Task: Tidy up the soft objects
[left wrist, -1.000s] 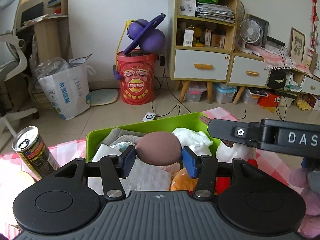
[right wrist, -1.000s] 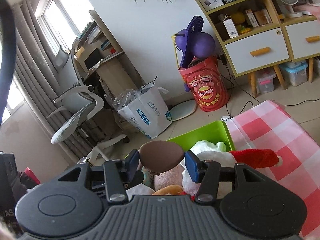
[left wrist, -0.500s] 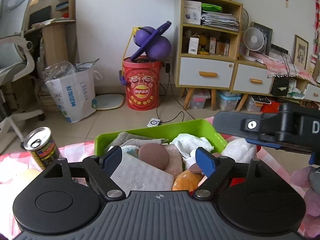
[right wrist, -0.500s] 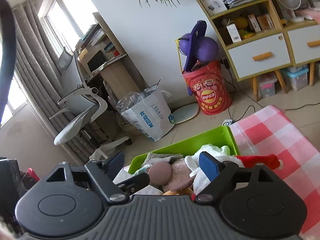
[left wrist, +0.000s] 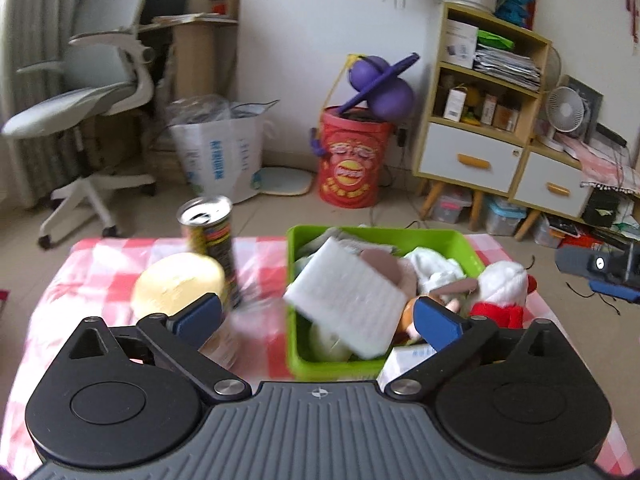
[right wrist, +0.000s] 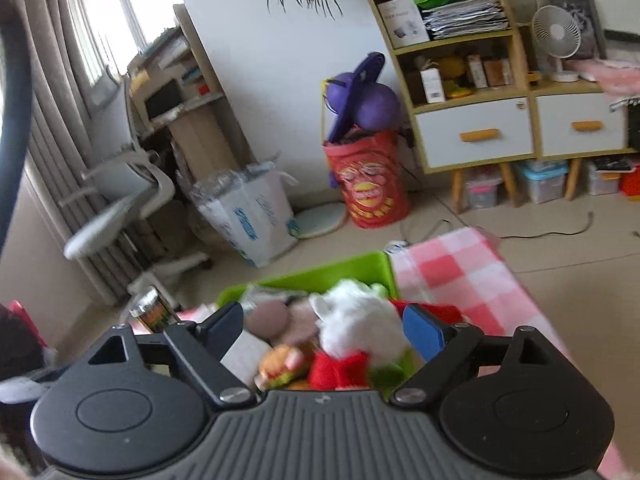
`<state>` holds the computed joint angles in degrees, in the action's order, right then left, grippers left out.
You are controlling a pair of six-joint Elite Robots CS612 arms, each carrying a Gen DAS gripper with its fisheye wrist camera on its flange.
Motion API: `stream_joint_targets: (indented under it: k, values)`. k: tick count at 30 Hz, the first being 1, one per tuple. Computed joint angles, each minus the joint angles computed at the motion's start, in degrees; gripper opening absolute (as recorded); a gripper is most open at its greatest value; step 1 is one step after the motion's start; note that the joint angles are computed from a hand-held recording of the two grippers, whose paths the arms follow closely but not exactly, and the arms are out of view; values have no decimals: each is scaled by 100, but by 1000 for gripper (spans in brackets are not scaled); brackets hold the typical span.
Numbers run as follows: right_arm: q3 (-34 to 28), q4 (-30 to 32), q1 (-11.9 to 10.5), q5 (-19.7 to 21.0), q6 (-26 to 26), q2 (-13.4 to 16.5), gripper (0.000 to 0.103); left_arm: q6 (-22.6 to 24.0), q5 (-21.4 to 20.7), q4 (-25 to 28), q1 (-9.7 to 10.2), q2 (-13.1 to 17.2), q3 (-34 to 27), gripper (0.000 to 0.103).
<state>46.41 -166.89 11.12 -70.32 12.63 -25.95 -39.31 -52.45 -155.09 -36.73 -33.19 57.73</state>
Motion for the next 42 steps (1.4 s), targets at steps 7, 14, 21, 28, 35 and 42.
stream_joint_targets:
  k: [7, 14, 21, 28, 35, 42]
  values:
    - [965, 189, 42, -402, -421, -598, 57, -723, 76, 527, -215, -436, 591, 98]
    - [1780, 419, 141, -590, -744, -1113, 59, -1307, 54, 1180, -401, -718, 941, 98]
    - [2242, 557, 250, -982, -889, -1396, 63, -1956, -162, 1558, -453, -866, 1134, 98]
    - [2239, 618, 292, -1106, -876, -1395, 65, -1936, 47, 1612, -504, -874, 1140, 98]
    - [2177, 618, 343, -1080, -922, -1360, 65, -1890, -65, 1683, -492, -871, 1145, 98]
    - [2201, 593, 357, -1129, -927, -1365, 65, -1862, -67, 1693, -505, -867, 1137, 98]
